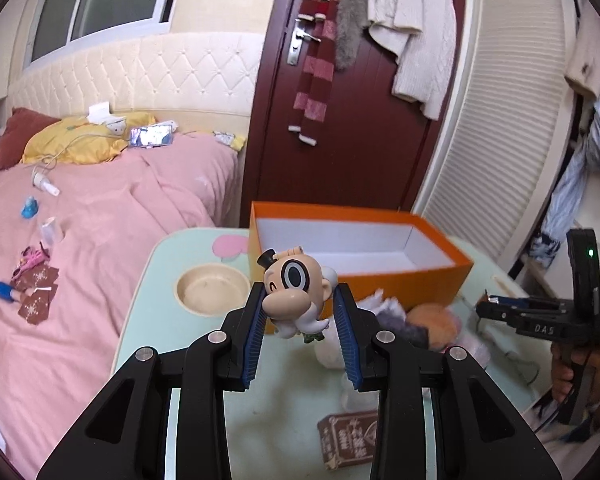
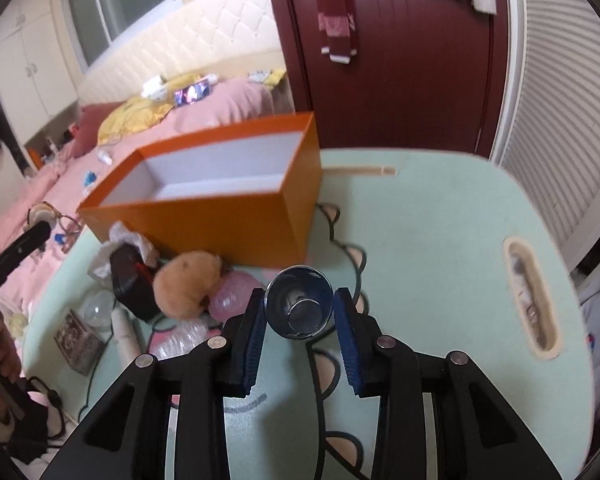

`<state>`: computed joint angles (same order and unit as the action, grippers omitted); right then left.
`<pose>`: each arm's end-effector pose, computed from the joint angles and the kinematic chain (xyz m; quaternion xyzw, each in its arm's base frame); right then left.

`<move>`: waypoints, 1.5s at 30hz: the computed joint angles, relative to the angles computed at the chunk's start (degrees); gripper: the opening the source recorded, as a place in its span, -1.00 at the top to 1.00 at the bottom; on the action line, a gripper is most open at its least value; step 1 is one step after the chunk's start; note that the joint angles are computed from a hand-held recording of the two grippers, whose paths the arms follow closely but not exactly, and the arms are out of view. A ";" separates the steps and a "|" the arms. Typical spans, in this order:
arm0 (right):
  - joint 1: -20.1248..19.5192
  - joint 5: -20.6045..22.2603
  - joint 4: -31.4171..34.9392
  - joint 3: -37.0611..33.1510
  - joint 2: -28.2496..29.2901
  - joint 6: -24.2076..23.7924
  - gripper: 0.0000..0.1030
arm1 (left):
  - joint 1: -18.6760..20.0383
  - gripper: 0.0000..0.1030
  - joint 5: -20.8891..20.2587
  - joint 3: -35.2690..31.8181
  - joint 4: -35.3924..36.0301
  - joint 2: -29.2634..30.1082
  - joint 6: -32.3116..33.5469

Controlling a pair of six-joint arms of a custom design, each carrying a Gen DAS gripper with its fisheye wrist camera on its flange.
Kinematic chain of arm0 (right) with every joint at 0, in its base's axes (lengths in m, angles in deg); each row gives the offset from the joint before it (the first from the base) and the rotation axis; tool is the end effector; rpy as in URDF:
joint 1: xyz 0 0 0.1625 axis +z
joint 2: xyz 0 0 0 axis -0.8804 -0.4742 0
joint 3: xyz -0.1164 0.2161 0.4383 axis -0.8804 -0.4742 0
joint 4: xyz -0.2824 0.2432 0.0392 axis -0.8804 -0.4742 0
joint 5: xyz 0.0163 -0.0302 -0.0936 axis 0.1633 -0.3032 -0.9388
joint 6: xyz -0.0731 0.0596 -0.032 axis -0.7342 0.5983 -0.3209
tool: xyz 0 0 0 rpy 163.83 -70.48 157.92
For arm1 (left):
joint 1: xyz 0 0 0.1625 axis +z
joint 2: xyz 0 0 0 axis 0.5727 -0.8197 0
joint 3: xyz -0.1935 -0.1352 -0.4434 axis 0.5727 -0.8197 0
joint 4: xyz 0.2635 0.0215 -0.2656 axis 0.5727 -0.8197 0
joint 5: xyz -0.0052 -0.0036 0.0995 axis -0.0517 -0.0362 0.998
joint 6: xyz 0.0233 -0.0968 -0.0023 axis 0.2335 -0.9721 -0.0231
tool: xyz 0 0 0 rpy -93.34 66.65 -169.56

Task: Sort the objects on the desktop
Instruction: 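Carry the figurine and steel cup over the box and release both inside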

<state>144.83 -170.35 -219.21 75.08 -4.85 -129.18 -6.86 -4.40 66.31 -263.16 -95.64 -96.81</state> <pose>0.0526 -0.5109 0.2923 0.3321 -0.8782 0.2403 0.2465 -0.2987 -0.4120 0.0887 0.1209 0.8318 -0.4809 0.2496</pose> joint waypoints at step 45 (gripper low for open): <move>6.37 8.44 2.23 -10.14 7.26 0.56 -0.19 | 7.35 -0.40 -7.08 -14.55 -0.47 -0.40 17.09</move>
